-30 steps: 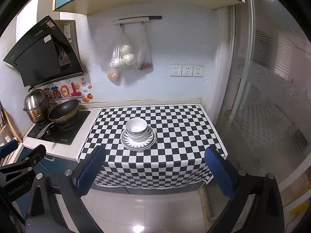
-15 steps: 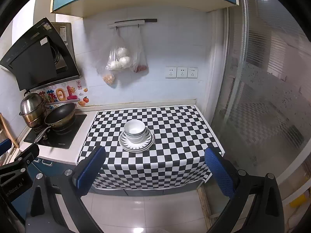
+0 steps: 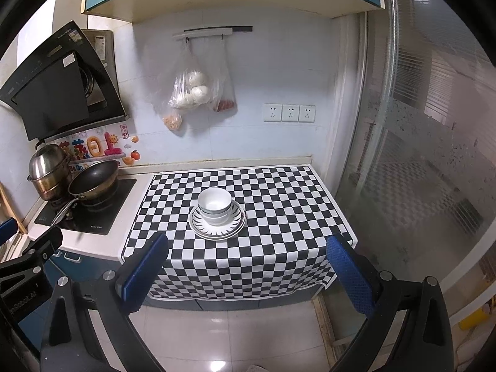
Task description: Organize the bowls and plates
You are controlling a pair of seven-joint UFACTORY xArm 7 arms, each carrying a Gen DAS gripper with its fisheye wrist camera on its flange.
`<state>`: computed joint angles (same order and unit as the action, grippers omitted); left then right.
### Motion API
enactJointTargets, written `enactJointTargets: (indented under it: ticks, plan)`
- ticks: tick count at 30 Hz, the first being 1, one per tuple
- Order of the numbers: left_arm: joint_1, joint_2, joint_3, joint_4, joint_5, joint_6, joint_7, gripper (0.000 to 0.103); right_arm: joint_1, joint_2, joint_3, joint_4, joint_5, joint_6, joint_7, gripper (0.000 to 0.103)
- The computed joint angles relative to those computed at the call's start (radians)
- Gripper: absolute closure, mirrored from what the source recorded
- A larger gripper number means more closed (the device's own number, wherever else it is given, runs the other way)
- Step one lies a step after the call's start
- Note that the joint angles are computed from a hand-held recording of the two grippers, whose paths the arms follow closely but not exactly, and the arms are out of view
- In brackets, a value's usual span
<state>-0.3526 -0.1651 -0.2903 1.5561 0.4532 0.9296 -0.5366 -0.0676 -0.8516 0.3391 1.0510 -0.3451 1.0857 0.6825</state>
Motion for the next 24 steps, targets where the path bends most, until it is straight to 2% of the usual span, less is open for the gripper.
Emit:
enactJointTargets:
  ticks: [24]
  plan:
    - [-0.004,0.02,0.011,0.004,0.005,-0.006,0.001,0.011,0.008,0.021,-0.024,-0.015,-0.001,-0.015,-0.014,0.0]
